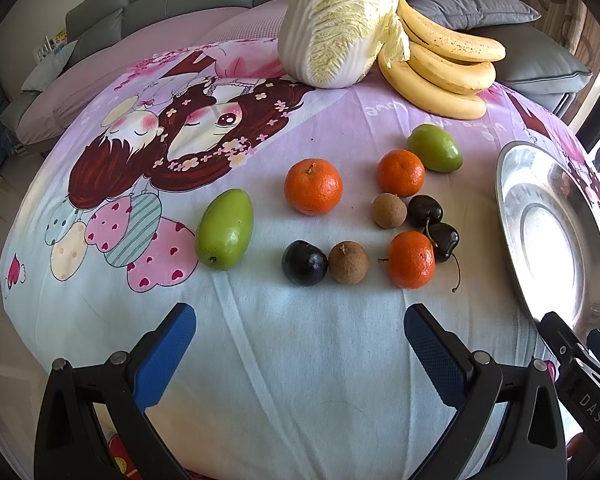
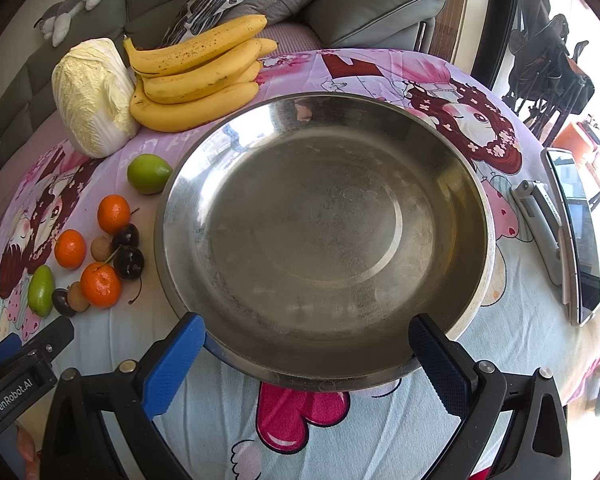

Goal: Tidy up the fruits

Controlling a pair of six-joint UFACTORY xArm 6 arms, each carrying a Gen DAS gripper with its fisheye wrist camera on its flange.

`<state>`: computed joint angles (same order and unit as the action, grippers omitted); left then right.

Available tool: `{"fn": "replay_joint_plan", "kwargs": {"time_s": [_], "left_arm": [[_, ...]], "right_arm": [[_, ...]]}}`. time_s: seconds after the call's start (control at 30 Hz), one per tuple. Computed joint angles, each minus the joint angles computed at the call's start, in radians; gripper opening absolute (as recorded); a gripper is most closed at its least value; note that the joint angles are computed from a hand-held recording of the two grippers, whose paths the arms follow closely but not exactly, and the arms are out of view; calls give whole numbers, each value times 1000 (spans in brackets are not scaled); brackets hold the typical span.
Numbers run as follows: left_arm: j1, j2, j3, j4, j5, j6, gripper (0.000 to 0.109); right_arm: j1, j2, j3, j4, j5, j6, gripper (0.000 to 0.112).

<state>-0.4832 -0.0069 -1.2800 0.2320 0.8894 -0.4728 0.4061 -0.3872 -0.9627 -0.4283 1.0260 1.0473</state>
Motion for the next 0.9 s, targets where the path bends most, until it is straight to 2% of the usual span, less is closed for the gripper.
{"fn": "replay_joint_plan", "kwargs": {"time_s": [0.23, 0.37, 0.6, 0.7, 0.9], "left_arm": [[5, -5, 2, -22, 0, 10, 103], [14, 4, -22, -58, 38, 30, 103], [32, 68, -155, -83, 163, 77, 103], [49, 110, -238, -148, 218, 122, 103], [71, 252, -487, -249, 399, 249, 103]], "right_arm": [[2, -4, 5, 3, 3, -9, 103], [-10, -7, 3, 30, -1, -30, 103], [-49, 26, -47, 117, 0, -157, 103], [-52, 57, -99, 119, 24, -221, 103], [-62, 178, -285, 173, 138, -405, 103]]}}
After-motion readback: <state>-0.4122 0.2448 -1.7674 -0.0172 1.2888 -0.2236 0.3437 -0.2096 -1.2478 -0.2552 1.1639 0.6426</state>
